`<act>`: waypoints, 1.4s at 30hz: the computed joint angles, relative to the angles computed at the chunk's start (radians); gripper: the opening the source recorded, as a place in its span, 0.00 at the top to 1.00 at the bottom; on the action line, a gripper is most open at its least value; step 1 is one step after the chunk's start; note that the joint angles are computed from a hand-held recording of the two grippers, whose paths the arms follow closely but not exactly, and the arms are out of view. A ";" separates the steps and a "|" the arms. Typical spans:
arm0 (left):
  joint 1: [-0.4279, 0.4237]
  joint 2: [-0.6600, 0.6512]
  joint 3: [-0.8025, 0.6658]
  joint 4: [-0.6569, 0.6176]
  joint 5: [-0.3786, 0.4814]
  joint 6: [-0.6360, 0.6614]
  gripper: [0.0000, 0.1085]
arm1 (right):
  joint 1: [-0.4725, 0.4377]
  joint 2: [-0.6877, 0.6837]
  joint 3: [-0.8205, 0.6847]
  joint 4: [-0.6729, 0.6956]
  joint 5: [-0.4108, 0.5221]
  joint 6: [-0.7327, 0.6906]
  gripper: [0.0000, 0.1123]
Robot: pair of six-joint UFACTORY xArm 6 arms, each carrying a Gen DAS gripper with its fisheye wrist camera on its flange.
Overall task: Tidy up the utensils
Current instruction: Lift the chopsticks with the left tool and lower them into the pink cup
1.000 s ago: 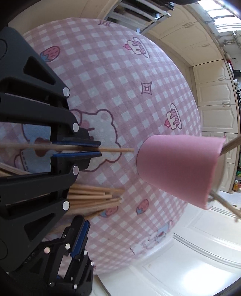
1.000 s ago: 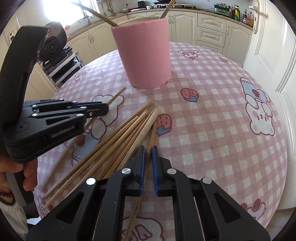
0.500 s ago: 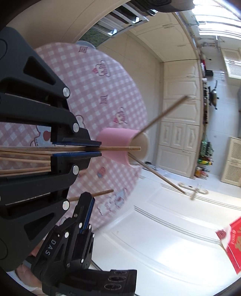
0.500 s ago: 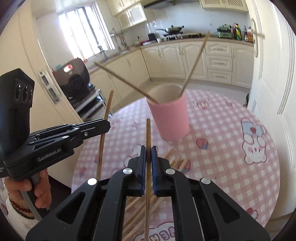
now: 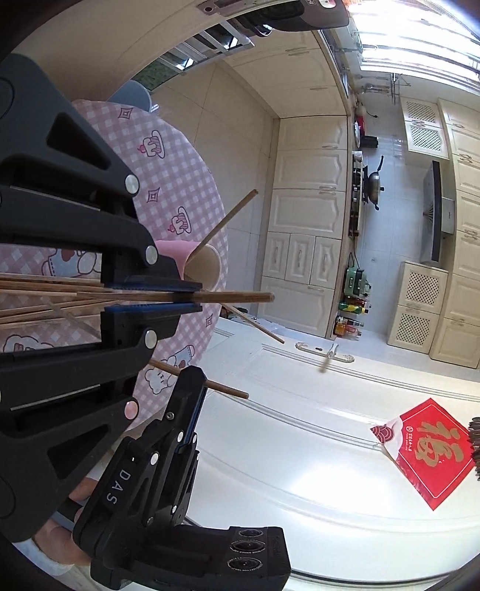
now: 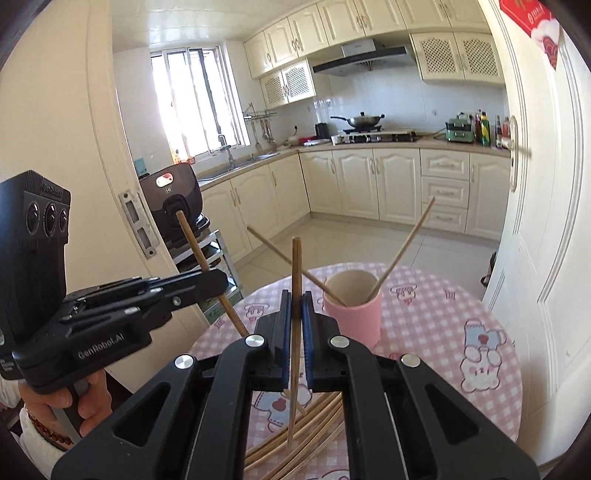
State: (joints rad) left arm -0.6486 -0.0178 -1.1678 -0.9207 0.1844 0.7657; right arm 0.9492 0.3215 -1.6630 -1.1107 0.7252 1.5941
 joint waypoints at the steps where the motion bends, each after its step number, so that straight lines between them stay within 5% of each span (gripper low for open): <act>1: 0.000 0.003 -0.009 -0.004 0.004 0.002 0.95 | 0.005 0.007 -0.022 -0.007 0.025 -0.019 0.96; 13: -0.013 0.076 -0.169 -0.047 -0.071 0.033 0.95 | -0.011 0.066 -0.182 -0.145 0.130 -0.064 0.96; 24: -0.024 0.220 -0.373 -0.298 -0.178 0.243 0.95 | -0.056 0.112 -0.224 -0.322 0.175 0.045 0.96; 42: -0.013 0.349 -0.386 -0.119 -0.176 0.089 0.95 | -0.095 0.111 -0.131 -0.240 0.105 0.087 0.96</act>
